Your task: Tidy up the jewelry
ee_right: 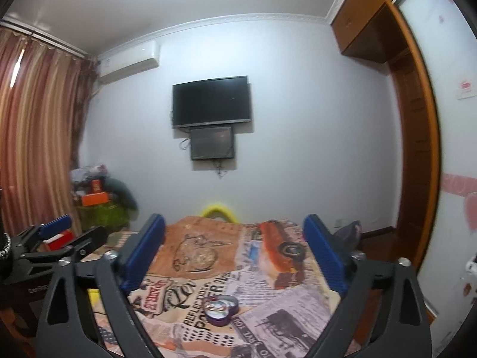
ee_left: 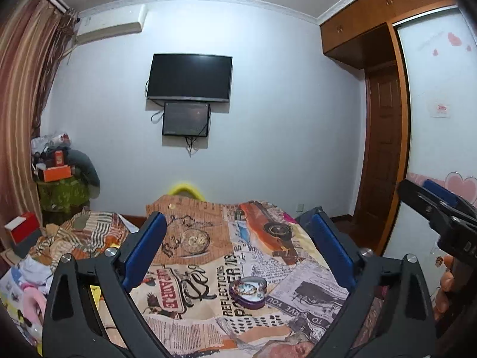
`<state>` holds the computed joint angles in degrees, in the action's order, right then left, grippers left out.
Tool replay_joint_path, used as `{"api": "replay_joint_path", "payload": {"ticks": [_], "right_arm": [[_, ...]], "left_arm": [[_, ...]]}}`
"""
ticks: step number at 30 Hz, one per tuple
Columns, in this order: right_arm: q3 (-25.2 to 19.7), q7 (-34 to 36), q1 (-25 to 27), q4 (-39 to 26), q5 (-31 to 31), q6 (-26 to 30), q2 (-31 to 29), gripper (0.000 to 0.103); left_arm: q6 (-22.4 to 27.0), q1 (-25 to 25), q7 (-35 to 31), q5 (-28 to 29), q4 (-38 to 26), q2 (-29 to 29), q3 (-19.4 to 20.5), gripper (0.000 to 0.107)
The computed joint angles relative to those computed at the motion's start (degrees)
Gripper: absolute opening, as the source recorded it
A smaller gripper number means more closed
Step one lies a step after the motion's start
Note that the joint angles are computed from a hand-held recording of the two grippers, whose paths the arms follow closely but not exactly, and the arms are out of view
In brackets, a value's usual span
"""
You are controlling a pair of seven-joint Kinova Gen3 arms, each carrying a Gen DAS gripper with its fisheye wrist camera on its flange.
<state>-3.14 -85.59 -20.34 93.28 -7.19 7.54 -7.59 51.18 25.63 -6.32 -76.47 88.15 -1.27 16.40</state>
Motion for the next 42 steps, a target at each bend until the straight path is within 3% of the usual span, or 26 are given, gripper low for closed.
{"api": "replay_joint_path", "payload": {"ticks": [3, 12, 27, 42], "right_arm": [[0.18, -0.18, 0.34, 0.40, 0.48, 0.21, -0.77, 0.103], [6.43, 7.44, -5.32, 0.41, -5.51, 2.41, -1.44, 0.103], [5.34, 10.55, -3.54, 0.14, -8.64, 4.76, -1.59, 0.103], [2.85, 8.87, -0.53, -1.24, -7.82, 6.66, -1.23, 0.103]], "left_arm": [[0.13, -0.18, 0.47, 0.78, 0.40, -0.38, -0.05, 0.098], [1.72, -0.18, 1.59, -0.02, 1.38, -0.78, 1.23, 0.098], [1.23, 0.66, -0.01, 0.99, 0.53, 0.09, 0.52, 0.098], [0.59, 0.91, -1.40, 2.73, -0.24, 0.50, -0.25, 0.098]]}}
